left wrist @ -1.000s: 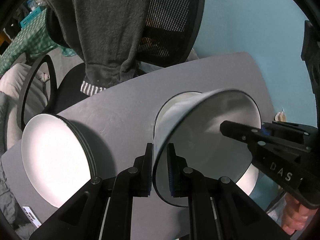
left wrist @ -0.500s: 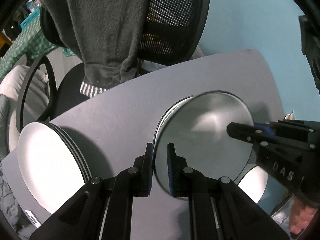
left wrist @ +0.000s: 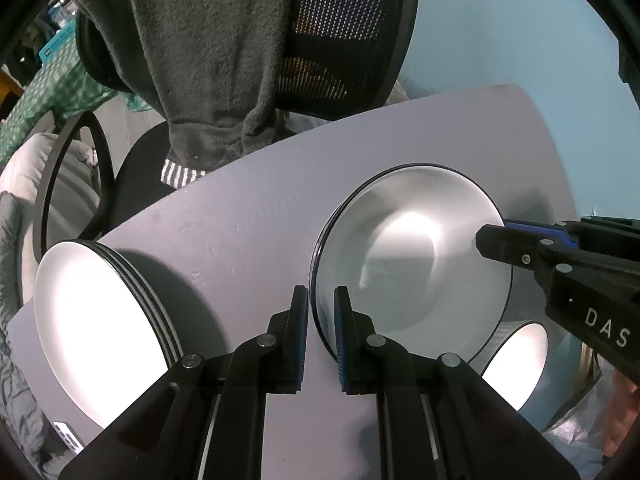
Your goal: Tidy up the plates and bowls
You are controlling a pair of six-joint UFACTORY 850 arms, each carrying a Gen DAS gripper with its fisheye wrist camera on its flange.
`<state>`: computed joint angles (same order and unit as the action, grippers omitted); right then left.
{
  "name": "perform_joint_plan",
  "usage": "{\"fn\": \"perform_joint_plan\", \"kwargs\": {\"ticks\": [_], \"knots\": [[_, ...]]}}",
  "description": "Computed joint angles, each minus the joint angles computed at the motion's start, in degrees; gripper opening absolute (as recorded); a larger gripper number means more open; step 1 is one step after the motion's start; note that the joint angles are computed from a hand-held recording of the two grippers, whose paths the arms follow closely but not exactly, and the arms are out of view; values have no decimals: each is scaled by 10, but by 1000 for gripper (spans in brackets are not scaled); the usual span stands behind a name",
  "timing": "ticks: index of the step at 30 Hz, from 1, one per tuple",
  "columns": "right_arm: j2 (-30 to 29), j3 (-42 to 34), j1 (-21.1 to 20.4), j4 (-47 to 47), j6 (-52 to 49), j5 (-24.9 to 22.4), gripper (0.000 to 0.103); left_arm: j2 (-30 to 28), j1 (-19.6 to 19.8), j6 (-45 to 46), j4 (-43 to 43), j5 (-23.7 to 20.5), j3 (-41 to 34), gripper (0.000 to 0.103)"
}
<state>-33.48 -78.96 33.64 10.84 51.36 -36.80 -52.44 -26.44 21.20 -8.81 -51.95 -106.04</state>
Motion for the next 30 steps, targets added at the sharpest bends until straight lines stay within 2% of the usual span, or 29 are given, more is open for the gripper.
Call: {"fn": "perform_joint_plan", "kwargs": {"ticks": [8,11,13,16,18,20,22,26,30], "knots": [[-3,-25,18,-87,62,-32,11,24,6,1,-9,22,21,13],[-1,-36,26,-129,85,-46,24,43,7,-5,-2,38,38,13],[1,-42,31,-160,104,-57,26,56,9,-2,-2,48,50,13],[10,-45,37,-187,122,-62,26,77,12,4,-3,63,67,17],[16,-47,40,-201,132,-66,30,93,14,15,-7,78,82,20],[23,-47,43,-212,140,-68,33,111,17,27,-10,95,97,27],[30,-45,46,-220,150,-68,35,124,20,43,-22,105,108,28],[44,-41,54,-236,169,-63,43,148,26,71,-43,110,127,30],[57,-41,64,-260,193,-70,47,167,31,102,-64,120,148,38]]}}
